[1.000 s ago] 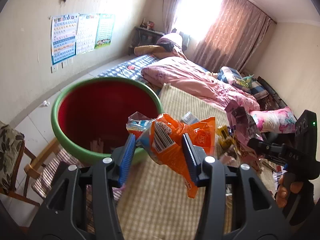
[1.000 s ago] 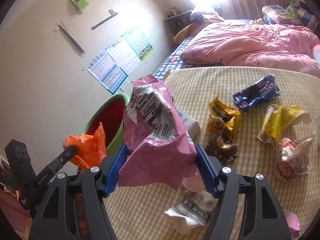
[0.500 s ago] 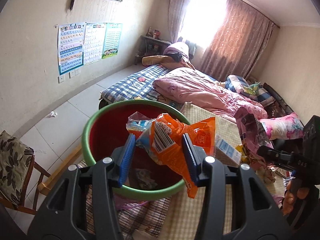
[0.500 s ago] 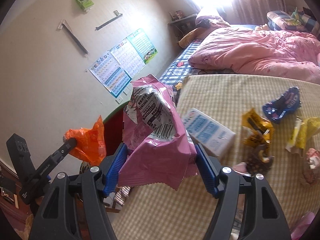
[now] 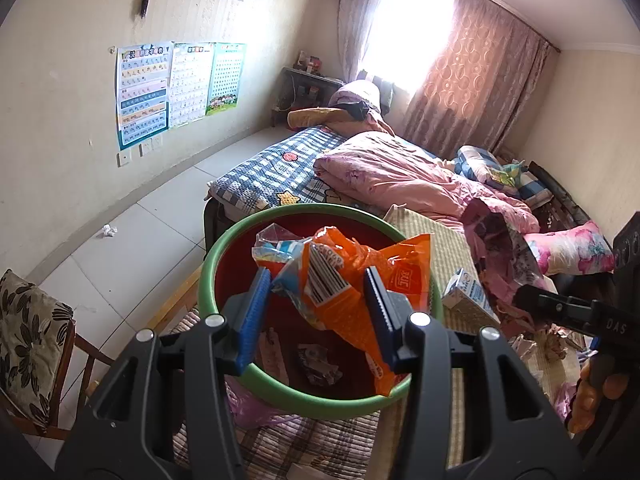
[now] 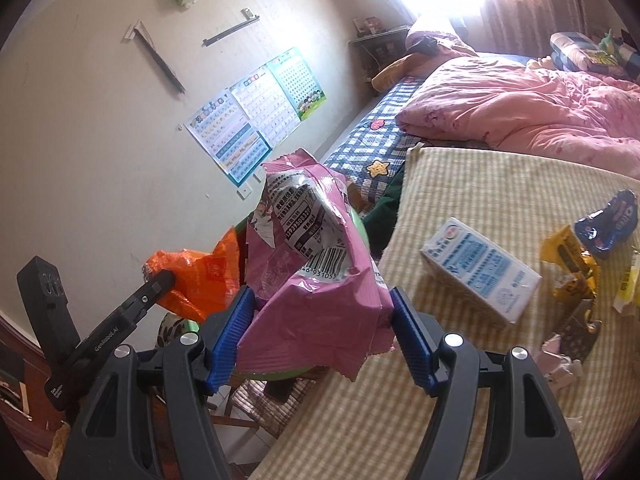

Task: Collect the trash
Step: 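Carry both bags over the red bin and open both tools to drop them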

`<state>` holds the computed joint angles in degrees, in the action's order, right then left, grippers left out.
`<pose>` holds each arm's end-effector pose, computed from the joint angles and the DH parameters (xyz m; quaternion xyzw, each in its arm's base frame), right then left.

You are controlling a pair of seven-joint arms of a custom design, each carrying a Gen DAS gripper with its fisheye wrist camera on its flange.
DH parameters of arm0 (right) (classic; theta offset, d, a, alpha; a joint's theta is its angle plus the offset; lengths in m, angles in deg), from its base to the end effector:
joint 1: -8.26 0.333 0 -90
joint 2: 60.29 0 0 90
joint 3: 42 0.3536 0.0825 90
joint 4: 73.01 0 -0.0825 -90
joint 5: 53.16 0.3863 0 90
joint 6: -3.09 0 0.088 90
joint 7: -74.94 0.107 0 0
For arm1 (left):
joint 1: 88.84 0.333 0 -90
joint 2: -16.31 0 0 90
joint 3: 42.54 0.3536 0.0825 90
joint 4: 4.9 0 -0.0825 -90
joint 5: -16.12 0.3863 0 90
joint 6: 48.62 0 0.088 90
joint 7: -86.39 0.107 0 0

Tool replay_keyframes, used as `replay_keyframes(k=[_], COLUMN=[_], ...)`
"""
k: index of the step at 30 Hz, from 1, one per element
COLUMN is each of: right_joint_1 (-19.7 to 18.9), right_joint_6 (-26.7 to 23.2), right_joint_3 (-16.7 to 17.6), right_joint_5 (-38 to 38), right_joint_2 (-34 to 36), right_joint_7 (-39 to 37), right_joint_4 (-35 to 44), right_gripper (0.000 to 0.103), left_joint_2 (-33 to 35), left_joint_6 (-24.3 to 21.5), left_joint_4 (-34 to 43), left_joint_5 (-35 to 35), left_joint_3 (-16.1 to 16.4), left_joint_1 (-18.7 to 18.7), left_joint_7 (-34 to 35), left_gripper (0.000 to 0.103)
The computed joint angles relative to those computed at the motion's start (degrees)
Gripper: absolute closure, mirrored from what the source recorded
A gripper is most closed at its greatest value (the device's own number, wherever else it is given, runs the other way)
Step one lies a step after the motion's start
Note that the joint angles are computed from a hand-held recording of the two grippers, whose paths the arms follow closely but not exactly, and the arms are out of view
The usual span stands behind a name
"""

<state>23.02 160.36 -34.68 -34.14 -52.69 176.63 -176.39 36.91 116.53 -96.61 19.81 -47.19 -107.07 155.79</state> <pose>0.6146 0.2297 0.5994 -0.6197 0.6709 -0.0713 0.4010 0.6738 -0.2769 0.5708 -0.6090 0.6562 -0.4055 0.1848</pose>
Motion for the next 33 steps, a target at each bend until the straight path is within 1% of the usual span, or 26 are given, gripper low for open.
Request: replay_keyframes(k=[4,8,16,18,21,22,23,24,29,33], right_joint_1=[0.4,0.3,0.0,-0.2,-0.4,-0.6,-0.6,-0.8,-1.1,-1.0], right_joint_6=[-0.6,-1.3,-2.6,-2.6,-2.9,-3.0,-3.3,-3.2,-2.9,-1.0], right_joint_3=[0.1,0.6,1.1,1.3,1.7,2.0,2.1,2.3,2.3,0.9], right_joint_5=[-1.2,-1.9,-3.5,-3.5,-3.3,-2.8,-2.8,-2.3,-1.9,-3.7], right_joint_2=[1.5,3.2,6.7,6.7,7.8,8.3,8.6,8.7,8.3,5.7], right_joint_7=[1.0,1.3,2.2,2.3,2.1,1.6,1.7,1.5,1.2,2.4], right_joint_4=[1.6,3.8,8.0,8.0,9.2,9.7,10.2,10.3,10.1,6.6], right_gripper=[0.036,0.036,0.036,0.036,0.035,0.034,0.032,0.03,0.029,0.029], left_joint_2=[1.2,2.3,4.7,5.2,5.9,6.0,6.2,6.1,6.1,6.4], left_joint_6=[-0.8,-1.6,-3.8,-4.3,-4.8,-4.9,-5.0,-4.7,-5.6,-5.7], left_joint_4=[1.4,3.0,6.4,7.2,8.0,8.2,8.3,8.1,8.1,8.7], left_joint_5=[-0.8,-0.3,-0.7,-0.7,-0.1,0.4,0.8,1.3,2.6,3.6], left_joint_3=[-0.7,-0.2,-0.2,-0.2,0.5,1.0,1.6,2.1,2.5,2.5], left_joint_1=[0.6,0.1,0.1,0.1,-0.5,-0.9,-1.2,-1.5,-1.7,-2.1], left_joint_7=[1.8,2.3,3.5,3.6,3.0,2.3,1.4,0.3,-1.8,-3.2], left_gripper=[0.057,0.057,0.057,0.057,0.057,0.053,0.045,0.042,0.041,0.04])
